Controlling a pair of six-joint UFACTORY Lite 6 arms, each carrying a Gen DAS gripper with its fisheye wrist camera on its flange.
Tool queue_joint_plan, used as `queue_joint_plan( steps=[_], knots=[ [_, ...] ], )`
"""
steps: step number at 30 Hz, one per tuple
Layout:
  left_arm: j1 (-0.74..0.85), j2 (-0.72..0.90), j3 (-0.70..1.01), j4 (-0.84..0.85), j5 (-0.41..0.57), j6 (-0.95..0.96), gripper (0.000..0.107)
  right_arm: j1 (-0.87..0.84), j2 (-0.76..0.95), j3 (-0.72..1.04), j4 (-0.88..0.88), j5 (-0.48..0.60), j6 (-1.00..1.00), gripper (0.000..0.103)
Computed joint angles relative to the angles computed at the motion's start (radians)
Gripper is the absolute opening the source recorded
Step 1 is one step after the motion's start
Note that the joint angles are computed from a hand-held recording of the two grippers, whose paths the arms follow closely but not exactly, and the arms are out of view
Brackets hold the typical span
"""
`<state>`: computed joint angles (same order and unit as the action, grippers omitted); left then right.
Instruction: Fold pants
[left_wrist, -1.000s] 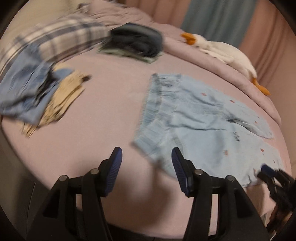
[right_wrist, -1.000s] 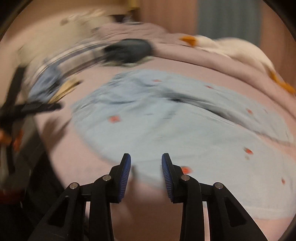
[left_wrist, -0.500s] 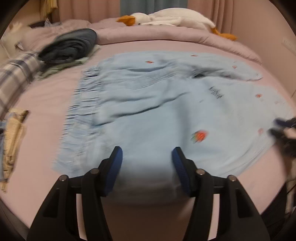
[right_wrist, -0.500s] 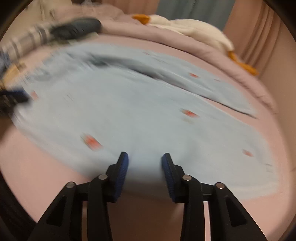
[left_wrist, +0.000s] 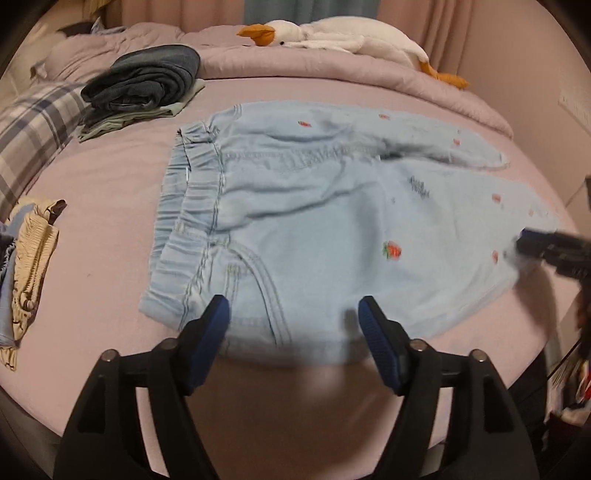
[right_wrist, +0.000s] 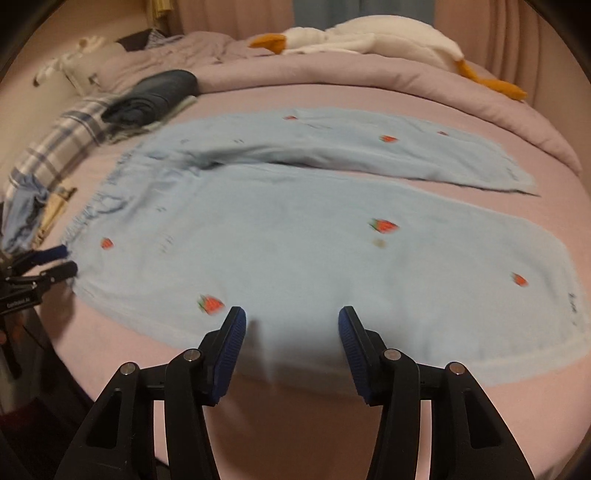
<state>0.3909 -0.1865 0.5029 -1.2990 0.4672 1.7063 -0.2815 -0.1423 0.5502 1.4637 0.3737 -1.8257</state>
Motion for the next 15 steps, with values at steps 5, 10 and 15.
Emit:
queue_joint_plan(
  steps=[5, 10, 15],
  knots=[
    [-0.029, 0.112, 0.147, -0.023, 0.004, -0.04, 0.078, 0.033, 0.154, 0.135, 0.04, 0.061, 0.008, 0.053],
    [-0.076, 0.357, 0.463, 0.006, -0.022, -0.112, 0.078, 0.065, 0.321, 0.366, 0.012, 0.068, 0.03, 0.053],
    [-0.122, 0.729, 0.98, 0.305, 0.048, -0.427, 0.078, 0.145, 0.605, 0.837, -0.24, 0.029, 0.261, 0.053]
  ],
)
